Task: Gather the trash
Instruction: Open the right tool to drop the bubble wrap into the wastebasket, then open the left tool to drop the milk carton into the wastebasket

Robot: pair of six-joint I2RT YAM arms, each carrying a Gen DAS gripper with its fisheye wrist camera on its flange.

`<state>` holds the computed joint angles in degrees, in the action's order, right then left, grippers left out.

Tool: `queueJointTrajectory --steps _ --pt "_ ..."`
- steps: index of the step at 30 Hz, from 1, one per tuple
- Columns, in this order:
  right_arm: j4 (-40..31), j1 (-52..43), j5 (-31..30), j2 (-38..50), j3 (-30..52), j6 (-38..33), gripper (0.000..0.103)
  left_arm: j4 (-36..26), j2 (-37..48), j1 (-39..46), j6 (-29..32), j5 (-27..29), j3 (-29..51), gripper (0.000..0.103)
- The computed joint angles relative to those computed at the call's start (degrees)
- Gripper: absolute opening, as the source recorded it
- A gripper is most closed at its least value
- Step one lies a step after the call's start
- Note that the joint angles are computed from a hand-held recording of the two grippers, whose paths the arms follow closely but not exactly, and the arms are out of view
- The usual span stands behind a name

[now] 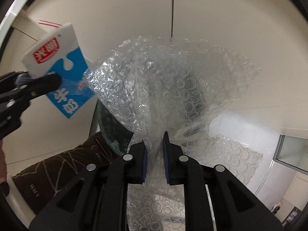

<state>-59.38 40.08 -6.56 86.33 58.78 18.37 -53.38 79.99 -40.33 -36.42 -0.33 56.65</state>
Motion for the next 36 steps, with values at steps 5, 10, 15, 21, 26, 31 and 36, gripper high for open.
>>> queueJointTrajectory --steps 5,10,15,21,26,31,36 --pt "-0.60 -1.41 -0.85 4.55 2.48 -2.24 0.021 -0.42 2.59 0.98 1.10 0.82 1.85 0.041" --pt "-1.22 -1.81 -1.42 5.03 2.49 -3.34 0.031 -2.11 5.25 2.76 2.74 1.84 5.09 0.041" --pt "-2.02 -2.77 -1.65 5.29 3.22 -4.51 0.044 -3.21 6.89 3.89 3.71 2.46 6.94 0.041" --pt "-2.77 -5.50 -1.70 7.29 5.65 -7.38 0.058 -2.98 7.60 3.40 4.03 2.37 6.83 0.041" --pt "-2.70 -6.10 -1.40 6.70 5.53 -7.43 0.075 -1.64 8.95 3.43 4.18 2.95 6.51 0.041" --pt "-2.56 -9.45 0.61 1.08 3.59 -6.89 0.094 -0.15 11.60 2.51 4.11 3.88 7.97 0.041" --pt "-0.47 -11.27 2.00 -5.01 -0.02 -2.53 0.095 3.28 14.52 0.30 3.66 4.22 7.86 0.041"
